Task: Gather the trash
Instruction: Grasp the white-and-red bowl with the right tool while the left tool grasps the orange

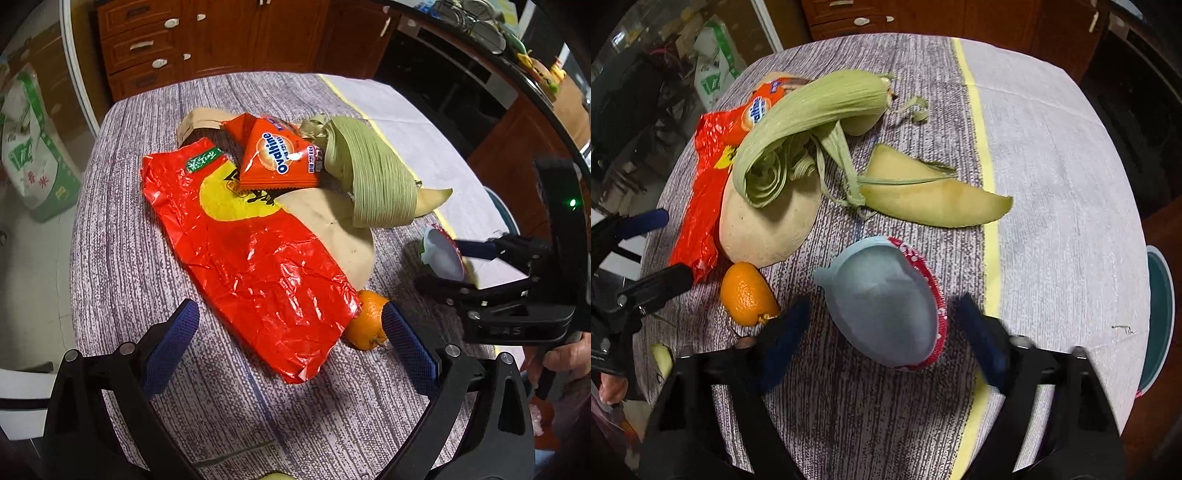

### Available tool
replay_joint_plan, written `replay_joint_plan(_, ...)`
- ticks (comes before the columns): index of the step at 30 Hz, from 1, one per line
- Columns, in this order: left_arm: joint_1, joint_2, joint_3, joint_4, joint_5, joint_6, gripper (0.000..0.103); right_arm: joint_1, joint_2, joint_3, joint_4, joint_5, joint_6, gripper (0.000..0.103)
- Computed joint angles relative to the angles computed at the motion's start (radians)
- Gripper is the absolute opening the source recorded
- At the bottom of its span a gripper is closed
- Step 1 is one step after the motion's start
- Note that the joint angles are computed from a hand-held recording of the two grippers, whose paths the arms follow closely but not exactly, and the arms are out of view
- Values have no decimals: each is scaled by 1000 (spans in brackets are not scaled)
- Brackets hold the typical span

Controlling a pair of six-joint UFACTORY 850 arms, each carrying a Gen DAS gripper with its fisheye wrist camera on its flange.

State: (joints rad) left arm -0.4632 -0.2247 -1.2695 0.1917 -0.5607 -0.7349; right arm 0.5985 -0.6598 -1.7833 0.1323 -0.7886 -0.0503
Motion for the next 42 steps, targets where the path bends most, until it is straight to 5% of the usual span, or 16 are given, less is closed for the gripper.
replay_joint_plan(1, 0, -1, 0, -3, 0, 3, 99, 2, -3, -2, -4, -3, 2, 55)
replay_joint_plan(5, -10, 2, 3, -3, -1, 3, 99, 4, 27, 39, 0, 41, -10, 50)
replay_joint_plan(18, -108, 26, 36, -13, 41, -245, 96, -35, 115, 143, 96, 98, -76, 47)
replay_joint_plan(26, -131, -75, -64, 1, -9, -316, 71, -84, 170, 225, 210, 134, -182, 47)
replay_joint_plan(33, -140, -151, -151, 101, -107, -456, 67, -124, 186, 262, 347, 145, -302, 47)
replay_joint_plan(36, -153, -182, -192, 151, -158, -496, 54, -135, 182, 267, 393, 141, -343, 47)
replay_joint_plan(37, -158, -192, -206, 168, -177, -505, 40, -139, 180, 267, 408, 139, -356, 47)
replay_joint_plan(42, -165, -199, -215, 175, -172, -493, 24, -152, 181, 278, 444, 137, -389, 47)
